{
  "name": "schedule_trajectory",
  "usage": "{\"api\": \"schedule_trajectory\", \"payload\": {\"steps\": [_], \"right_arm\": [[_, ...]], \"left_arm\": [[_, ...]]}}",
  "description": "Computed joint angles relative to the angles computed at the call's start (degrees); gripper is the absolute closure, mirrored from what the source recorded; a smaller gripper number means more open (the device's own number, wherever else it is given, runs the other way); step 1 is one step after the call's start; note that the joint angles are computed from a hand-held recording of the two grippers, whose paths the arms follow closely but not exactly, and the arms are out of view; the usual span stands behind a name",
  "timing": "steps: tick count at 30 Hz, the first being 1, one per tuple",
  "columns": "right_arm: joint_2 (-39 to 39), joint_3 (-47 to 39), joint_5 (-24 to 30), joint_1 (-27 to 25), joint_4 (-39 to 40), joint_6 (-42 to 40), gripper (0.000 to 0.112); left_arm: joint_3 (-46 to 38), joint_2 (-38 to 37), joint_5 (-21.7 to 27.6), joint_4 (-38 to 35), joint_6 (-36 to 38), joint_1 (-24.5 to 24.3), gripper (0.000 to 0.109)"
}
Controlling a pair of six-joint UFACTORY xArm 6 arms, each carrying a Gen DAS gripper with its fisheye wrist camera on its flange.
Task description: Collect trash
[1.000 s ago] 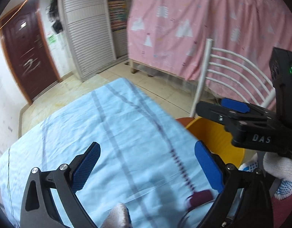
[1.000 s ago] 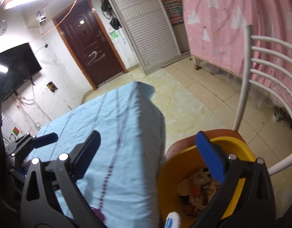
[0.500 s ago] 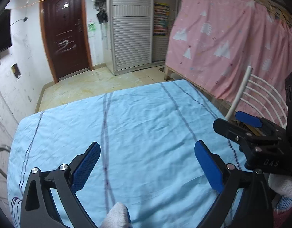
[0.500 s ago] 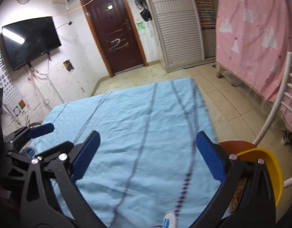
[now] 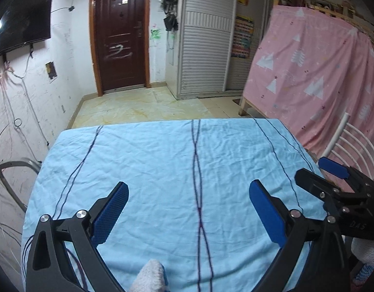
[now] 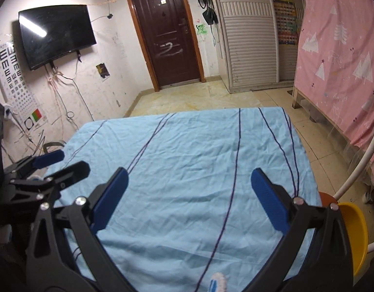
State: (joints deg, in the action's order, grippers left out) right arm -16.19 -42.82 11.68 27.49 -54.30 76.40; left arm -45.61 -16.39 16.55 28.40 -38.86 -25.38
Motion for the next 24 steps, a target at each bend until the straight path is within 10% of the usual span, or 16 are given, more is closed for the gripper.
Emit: {"api": "schedule_trajectory", "payload": {"steps": [24], "right_arm": [[3.1, -3.4, 0.2, 1.9, -0.4, -1.0, 0.015]], "left_arm": [[1.6, -2.6, 1.2, 5.3, -6.2, 3.5, 0.018]]}}
